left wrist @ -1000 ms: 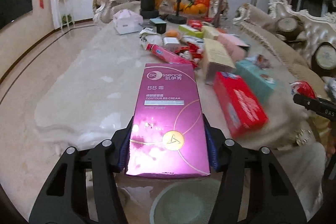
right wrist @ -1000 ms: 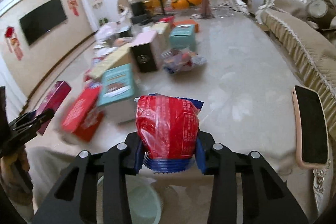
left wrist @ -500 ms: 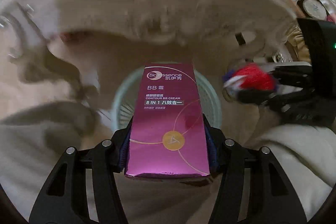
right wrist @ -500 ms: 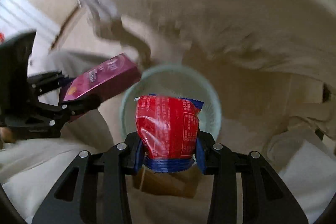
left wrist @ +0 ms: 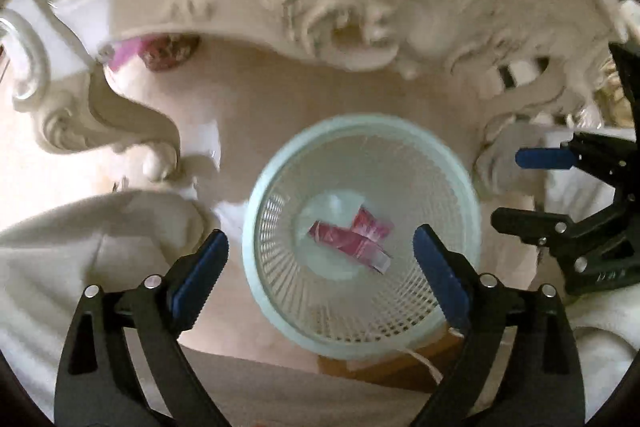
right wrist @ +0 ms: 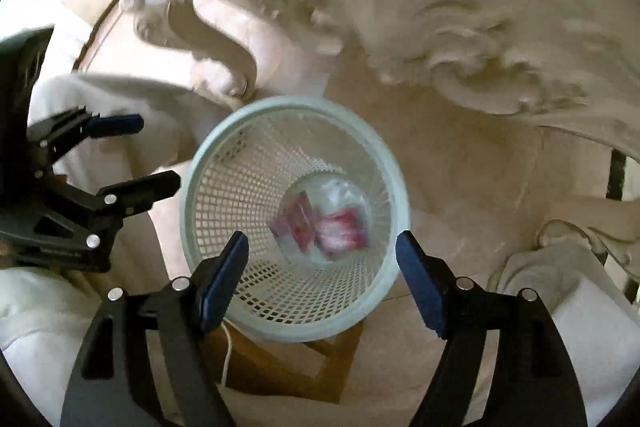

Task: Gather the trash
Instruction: 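Carry both items to the wastebasket and open both tools to drop them, then grasp the red toothpaste box with left tool while right tool grasps teal bear box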

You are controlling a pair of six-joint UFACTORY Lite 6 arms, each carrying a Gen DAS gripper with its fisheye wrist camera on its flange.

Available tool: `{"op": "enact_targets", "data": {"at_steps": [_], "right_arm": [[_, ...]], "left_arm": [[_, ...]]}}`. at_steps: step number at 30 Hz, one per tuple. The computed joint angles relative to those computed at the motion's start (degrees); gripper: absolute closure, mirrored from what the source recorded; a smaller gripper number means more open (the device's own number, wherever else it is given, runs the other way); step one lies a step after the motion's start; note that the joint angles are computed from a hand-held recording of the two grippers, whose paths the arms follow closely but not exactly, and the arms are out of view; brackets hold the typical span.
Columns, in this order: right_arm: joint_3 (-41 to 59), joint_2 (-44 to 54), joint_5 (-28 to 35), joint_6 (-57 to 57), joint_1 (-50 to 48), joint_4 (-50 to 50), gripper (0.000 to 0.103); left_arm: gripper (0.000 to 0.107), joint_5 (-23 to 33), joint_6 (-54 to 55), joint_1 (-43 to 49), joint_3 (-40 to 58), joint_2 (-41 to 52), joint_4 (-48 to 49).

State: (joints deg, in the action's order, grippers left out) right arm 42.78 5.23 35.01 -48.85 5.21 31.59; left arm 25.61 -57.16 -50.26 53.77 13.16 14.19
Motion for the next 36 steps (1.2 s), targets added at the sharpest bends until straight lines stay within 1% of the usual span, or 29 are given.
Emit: {"op": "enact_targets", "data": {"at_steps": [2,3,4,6,8,9,11,12,14,15,17,18,19,20,21,22,23,24,25,26,30,33,36], "right_arm": [[-1.47,-8.51,4.62,-1.82,-4.50,-0.08,0.031],[-1.81,-10.90,5.82,-2.84,-5.79,0.52,0.031],[-1.74,-14.88,8.38,-4.96,-8.57,1.91,0.031],[0.52,-21.15,13.50,-9.78,-14.92,6.42,0.031],[3.73,-23.30,14.93,-13.14,-19.04,11.42,0.031],[5.74,-23.51,14.49,-14.69,-20.82,14.15,0.031],[9.27,-21.11,11.93,-17.71,-22.30,18.48,0.031],[11.05,-19.69,10.32,-17.51,-21.84,19.05,0.031],[15.68,-14.98,8.84,-18.48,-21.41,20.84,0.031],[18.18,-12.50,8.08,-18.50,-21.10,21.23,0.031],[21.12,-9.42,7.43,-18.68,-20.54,21.83,0.031],[22.49,-7.92,6.76,-18.23,-19.64,21.91,0.031],[24.80,-5.50,6.40,-18.15,-19.08,22.15,0.031],[24.70,-4.87,5.24,-18.61,-18.28,22.75,0.031],[26.36,-3.14,4.25,-18.35,-17.50,22.70,0.031],[27.85,-2.02,4.35,-18.26,-17.30,22.47,0.031],[26.94,-2.46,3.46,-17.98,-16.05,22.52,0.031],[28.43,-1.08,3.52,-17.45,-15.15,22.19,0.031],[28.41,-2.01,4.82,-17.22,-15.69,21.54,0.031],[28.85,-2.00,4.67,-16.95,-14.93,20.97,0.031],[30.45,-0.84,2.64,-14.52,-11.08,17.82,0.031],[31.77,1.02,2.75,-13.96,-9.68,17.01,0.031],[34.02,3.61,0.68,-10.57,-7.38,13.45,0.031]], "left_arm": [[0.013,0.48,-2.16,-0.24,-1.68,-4.20,1.11],[0.013,1.49,-5.08,-0.75,-2.59,-7.59,3.18],[0.013,2.90,-7.63,-1.35,-2.71,-9.92,5.29],[0.013,7.11,-15.56,-3.99,-1.42,-15.15,12.83],[0.013,10.33,-21.06,-6.64,2.38,-16.99,19.17],[0.013,11.77,-23.26,-7.83,5.73,-16.76,22.73],[0.013,15.60,-27.67,-9.79,14.39,-12.70,29.79],[0.013,16.64,-28.69,-10.06,17.34,-10.63,32.26],[0.013,20.20,-28.26,-10.26,25.89,-3.74,36.19],[0.013,21.19,-26.44,-9.54,31.00,0.31,36.55],[0.013,19.77,-23.14,-7.38,37.06,5.18,35.46],[0.013,20.04,-20.48,-6.19,42.09,9.21,33.62],[0.013,20.37,-18.92,-5.38,45.12,11.65,32.51],[0.013,19.94,-17.68,-4.35,48.01,14.27,31.61],[0.013,19.86,-18.27,-4.20,48.50,15.29,31.59],[0.013,20.82,-17.88,-4.34,50.53,16.79,31.20],[0.013,22.24,-17.23,-4.05,53.09,18.98,31.19],[0.013,22.87,-17.87,-4.16,53.26,19.68,31.92],[0.013,23.57,-18.00,-4.04,53.06,19.87,32.36],[0.013,23.87,-17.94,-3.80,52.99,20.15,32.45],[0.013,21.30,-18.81,-2.48,48.48,17.58,32.99],[0.013,20.42,-18.53,-1.83,47.16,16.89,33.33],[0.013,18.74,-18.06,-0.95,46.60,16.95,32.93]]}}
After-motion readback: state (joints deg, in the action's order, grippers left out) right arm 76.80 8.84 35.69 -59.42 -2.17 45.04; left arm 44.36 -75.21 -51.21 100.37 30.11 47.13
